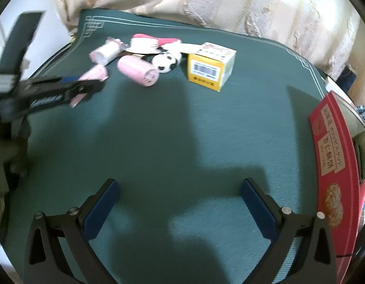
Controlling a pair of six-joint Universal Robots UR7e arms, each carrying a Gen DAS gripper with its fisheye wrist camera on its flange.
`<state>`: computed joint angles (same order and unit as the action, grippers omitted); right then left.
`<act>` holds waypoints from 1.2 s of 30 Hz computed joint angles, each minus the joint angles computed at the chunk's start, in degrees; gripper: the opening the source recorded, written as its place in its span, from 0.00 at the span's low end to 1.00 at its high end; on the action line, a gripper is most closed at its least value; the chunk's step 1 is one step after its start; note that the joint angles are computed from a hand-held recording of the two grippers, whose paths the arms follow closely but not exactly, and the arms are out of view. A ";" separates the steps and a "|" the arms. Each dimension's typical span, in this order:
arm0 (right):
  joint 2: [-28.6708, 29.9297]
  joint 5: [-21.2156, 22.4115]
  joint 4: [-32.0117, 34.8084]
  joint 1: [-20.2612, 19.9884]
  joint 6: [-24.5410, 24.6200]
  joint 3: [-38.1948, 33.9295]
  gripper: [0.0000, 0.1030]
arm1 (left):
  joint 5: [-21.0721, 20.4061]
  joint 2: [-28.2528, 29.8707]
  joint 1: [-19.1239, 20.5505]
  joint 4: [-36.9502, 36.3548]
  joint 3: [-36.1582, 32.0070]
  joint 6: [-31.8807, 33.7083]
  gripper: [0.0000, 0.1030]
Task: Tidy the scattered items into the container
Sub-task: 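Grasp the pink hair roller with the left gripper while the right gripper grasps the medicine box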
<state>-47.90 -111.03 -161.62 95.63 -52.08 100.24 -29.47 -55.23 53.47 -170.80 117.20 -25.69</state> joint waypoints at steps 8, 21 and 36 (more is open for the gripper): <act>4.73 2.83 3.53 2.10 10.88 -10.09 0.97 | 0.53 0.19 -0.66 -3.23 1.12 -0.25 0.26; 15.10 -3.33 -0.51 4.58 14.95 -21.27 0.78 | -0.76 0.13 -0.59 -5.99 1.93 1.27 0.26; 11.56 0.47 -2.23 3.47 15.42 -18.08 0.46 | -1.01 -0.06 -0.42 -7.12 2.23 1.28 0.26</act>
<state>-36.34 -110.56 -163.85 99.10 -36.67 82.16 -30.47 -55.28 53.05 -177.92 119.43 -24.41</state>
